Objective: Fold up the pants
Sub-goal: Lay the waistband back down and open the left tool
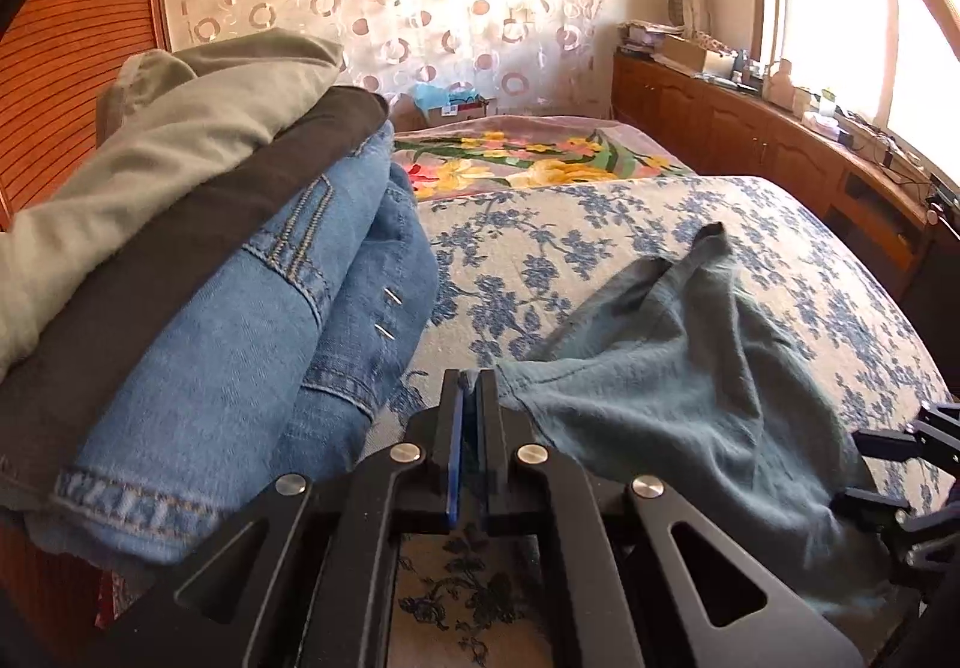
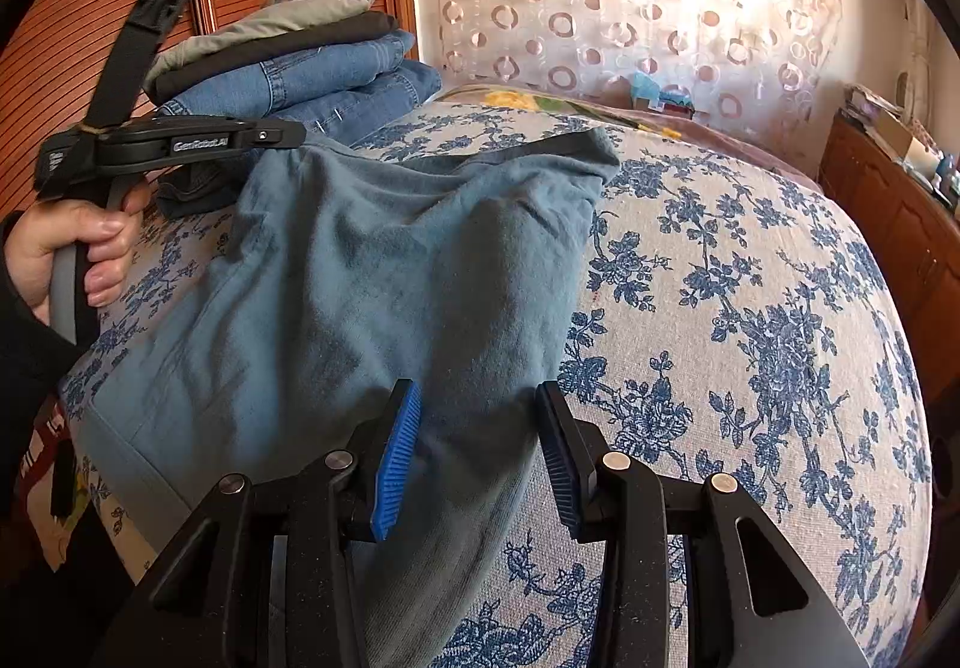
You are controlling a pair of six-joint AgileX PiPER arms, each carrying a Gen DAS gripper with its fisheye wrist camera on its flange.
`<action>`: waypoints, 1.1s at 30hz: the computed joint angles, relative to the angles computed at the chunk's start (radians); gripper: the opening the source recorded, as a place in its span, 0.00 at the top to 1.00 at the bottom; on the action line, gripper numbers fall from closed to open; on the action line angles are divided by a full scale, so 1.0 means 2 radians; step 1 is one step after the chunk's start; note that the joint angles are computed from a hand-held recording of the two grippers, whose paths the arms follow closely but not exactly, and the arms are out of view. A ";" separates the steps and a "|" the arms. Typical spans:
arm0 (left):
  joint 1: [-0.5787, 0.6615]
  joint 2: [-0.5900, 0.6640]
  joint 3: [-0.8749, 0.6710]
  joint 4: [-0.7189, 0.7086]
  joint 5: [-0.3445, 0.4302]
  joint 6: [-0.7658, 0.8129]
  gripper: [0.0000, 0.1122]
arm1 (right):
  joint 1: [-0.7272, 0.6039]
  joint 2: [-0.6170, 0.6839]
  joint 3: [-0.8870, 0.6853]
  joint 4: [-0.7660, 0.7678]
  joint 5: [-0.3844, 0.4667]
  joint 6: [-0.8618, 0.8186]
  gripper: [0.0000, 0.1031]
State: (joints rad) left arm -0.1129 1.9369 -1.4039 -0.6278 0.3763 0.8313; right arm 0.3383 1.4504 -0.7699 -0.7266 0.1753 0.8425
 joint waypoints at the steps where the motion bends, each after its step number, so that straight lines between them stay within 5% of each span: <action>1: 0.001 -0.004 0.005 -0.009 0.001 0.009 0.96 | 0.000 0.000 0.000 -0.002 0.000 0.002 0.60; 4: 0.007 -0.016 0.020 -0.052 0.017 0.045 0.96 | 0.000 0.000 0.001 -0.005 -0.001 0.004 0.60; 10: 0.007 -0.039 0.058 -0.079 0.018 0.080 0.71 | -0.001 0.000 0.001 0.000 -0.001 -0.001 0.60; 16: 0.008 -0.063 0.105 -0.150 0.021 0.152 0.31 | -0.001 0.001 0.000 0.002 -0.002 -0.003 0.60; 33: -0.004 -0.106 0.204 -0.150 0.000 0.166 0.30 | -0.007 0.002 0.001 0.044 -0.009 -0.046 0.60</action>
